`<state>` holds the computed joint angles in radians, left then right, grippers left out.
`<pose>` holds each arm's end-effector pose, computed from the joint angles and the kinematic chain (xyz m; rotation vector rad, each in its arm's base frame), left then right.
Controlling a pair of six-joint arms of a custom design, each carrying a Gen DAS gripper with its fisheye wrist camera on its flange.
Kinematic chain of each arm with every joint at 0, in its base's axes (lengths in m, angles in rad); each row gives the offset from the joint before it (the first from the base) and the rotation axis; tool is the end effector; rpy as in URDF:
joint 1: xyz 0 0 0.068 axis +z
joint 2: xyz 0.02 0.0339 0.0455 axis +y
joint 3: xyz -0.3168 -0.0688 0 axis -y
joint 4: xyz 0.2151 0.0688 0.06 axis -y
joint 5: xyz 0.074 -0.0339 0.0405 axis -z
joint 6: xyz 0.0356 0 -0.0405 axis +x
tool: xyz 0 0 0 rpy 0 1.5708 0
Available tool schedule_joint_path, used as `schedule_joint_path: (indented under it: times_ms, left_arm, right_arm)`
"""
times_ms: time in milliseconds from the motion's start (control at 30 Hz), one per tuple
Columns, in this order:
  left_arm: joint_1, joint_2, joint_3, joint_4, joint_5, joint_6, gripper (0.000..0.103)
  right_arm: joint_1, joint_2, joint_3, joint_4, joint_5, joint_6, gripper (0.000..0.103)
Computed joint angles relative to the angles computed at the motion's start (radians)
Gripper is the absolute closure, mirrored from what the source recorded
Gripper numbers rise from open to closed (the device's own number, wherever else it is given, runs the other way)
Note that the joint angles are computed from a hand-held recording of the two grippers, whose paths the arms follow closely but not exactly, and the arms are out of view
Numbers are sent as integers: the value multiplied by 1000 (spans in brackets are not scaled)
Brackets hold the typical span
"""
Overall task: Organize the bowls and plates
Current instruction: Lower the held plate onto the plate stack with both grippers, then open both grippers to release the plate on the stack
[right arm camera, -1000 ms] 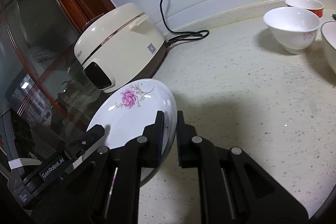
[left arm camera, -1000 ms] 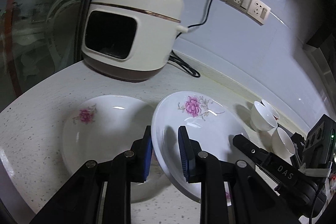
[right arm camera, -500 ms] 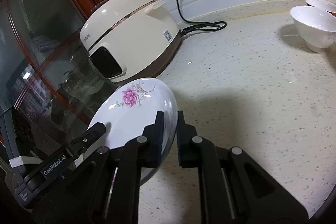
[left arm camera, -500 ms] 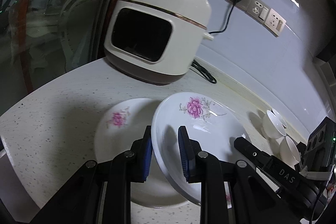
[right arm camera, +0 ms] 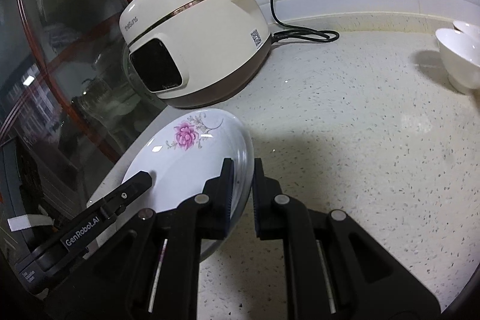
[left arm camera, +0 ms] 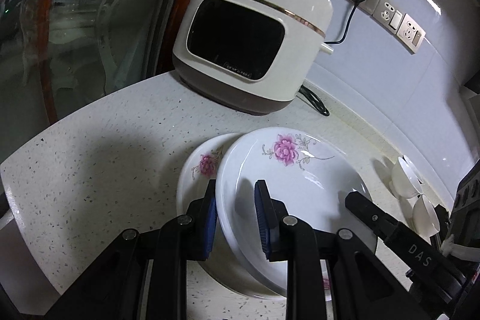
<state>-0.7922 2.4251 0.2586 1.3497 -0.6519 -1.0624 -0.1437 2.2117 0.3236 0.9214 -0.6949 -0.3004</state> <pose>0.1965 -0.1684 0.0353 -0.5828 2.1212 -0.2485 0.2575 -0.0142 0.0609 -0.4448 2.3038 0.6636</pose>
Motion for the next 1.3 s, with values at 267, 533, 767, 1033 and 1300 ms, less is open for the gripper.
schedule_joint_path:
  times_ms: [267,533,767,1033,1300]
  left_arm:
    - [-4,5,-17,19,-17,-2,79]
    - [-17,-14,-4,-31,-27,-12,78]
    - [-25,-29,20,-89,-45,-15,76]
    - [-27,-77,21,-162,-98,-24,75]
    - [-11,-71,19,-167,-81,-21,75]
  right_arm:
    - [23,4,12,-5,26,10,88]
    - [12,8,9,-4,6,11,86]
    - [19,10,10,-2,8,16,84]
    - [73,17,-7,66,25,36,81]
    - [91,26,4,57,29,45,70]
